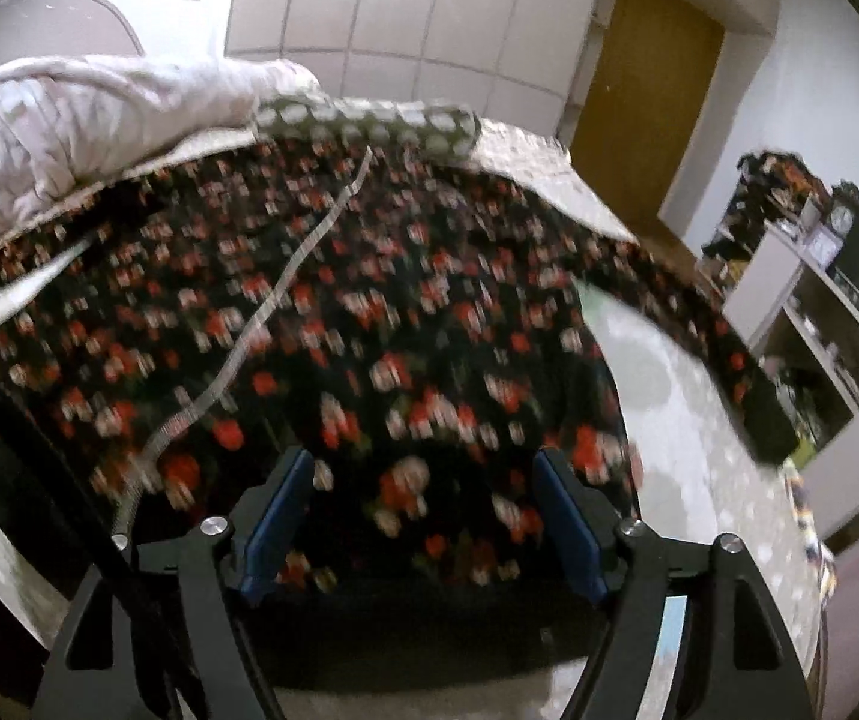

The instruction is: Fold large clothes

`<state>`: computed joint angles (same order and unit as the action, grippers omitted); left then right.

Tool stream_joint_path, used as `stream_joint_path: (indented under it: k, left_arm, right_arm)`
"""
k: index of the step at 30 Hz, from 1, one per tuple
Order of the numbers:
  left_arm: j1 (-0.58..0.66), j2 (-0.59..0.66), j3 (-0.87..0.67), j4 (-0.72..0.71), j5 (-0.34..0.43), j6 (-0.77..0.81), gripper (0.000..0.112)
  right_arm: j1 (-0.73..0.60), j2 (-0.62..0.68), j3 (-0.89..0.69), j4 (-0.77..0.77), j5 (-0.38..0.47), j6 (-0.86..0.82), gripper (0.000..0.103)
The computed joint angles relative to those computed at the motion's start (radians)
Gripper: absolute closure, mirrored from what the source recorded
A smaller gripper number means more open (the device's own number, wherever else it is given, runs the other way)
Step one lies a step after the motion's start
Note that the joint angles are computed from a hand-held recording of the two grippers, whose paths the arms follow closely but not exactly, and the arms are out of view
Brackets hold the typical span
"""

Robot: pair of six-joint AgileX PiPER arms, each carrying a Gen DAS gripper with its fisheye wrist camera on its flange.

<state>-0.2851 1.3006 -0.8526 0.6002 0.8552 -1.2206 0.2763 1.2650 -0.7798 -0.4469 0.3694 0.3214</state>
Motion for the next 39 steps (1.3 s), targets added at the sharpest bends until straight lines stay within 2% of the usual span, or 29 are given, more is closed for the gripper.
stream_joint_path:
  k: [2, 4, 7, 10, 12, 16, 18, 19, 20, 22, 23, 28, 32, 35, 39]
  left_arm:
    - [0.127, 0.008, 0.005, -0.017, -0.036, 0.076, 0.023]
    - [0.257, 0.032, 0.001, -0.065, -0.079, 0.17, 0.023]
    - [0.453, 0.077, -0.004, -0.187, -0.173, 0.316, 0.023]
    - [0.596, 0.131, -0.021, -0.331, -0.24, 0.45, 0.023]
    - [0.665, 0.164, -0.032, -0.464, -0.282, 0.571, 0.023]
    - [0.705, 0.22, -0.058, -0.559, -0.343, 0.645, 0.025]
    - [0.722, 0.25, -0.086, -0.632, -0.357, 0.73, 0.051]
    - [0.726, 0.27, -0.113, -0.64, -0.341, 0.748, 0.078]
    - [0.729, 0.293, -0.154, -0.61, -0.296, 0.737, 0.092]
    - [0.76, 0.323, -0.212, -0.652, -0.261, 0.796, 0.101]
    - [0.775, 0.33, -0.244, -0.643, -0.234, 0.798, 0.101]
    - [0.777, 0.341, -0.424, -0.369, -0.107, 0.614, 0.102]
    - [0.759, 0.389, -0.575, -0.287, -0.02, 0.556, 0.103]
    - [0.695, 0.431, -0.676, -0.217, 0.055, 0.506, 0.104]
    - [0.597, 0.468, -0.776, -0.255, 0.099, 0.533, 0.104]
  right_arm:
    - [0.031, 0.024, -0.035, -0.036, 0.001, 0.04, 0.022]
    - [0.05, 0.057, -0.067, -0.006, -0.003, 0.026, 0.022]
    - [0.071, 0.1, -0.098, 0.057, -0.008, -0.014, 0.022]
    - [0.106, 0.133, -0.108, 0.03, -0.012, 0.021, 0.022]
    - [0.123, 0.151, -0.112, 0.011, -0.011, 0.038, 0.022]
    - [0.14, 0.184, -0.125, -0.006, 0.0, 0.053, 0.022]
    - [0.143, 0.199, -0.135, -0.009, 0.009, 0.057, 0.022]
    - [0.143, 0.207, -0.142, -0.011, 0.016, 0.06, 0.022]
    - [0.144, 0.213, -0.146, -0.019, 0.02, 0.07, 0.022]
    - [0.146, 0.221, -0.155, -0.035, 0.027, 0.086, 0.022]
    - [0.146, 0.224, -0.159, -0.037, 0.03, 0.089, 0.022]
    - [0.144, 0.246, -0.174, -0.047, 0.032, 0.109, 0.022]
    - [0.138, 0.265, -0.182, -0.006, 0.025, 0.092, 0.022]
    - [0.134, 0.268, -0.181, 0.021, 0.012, 0.065, 0.022]
    - [0.117, 0.258, -0.173, 0.077, -0.01, 0.015, 0.022]
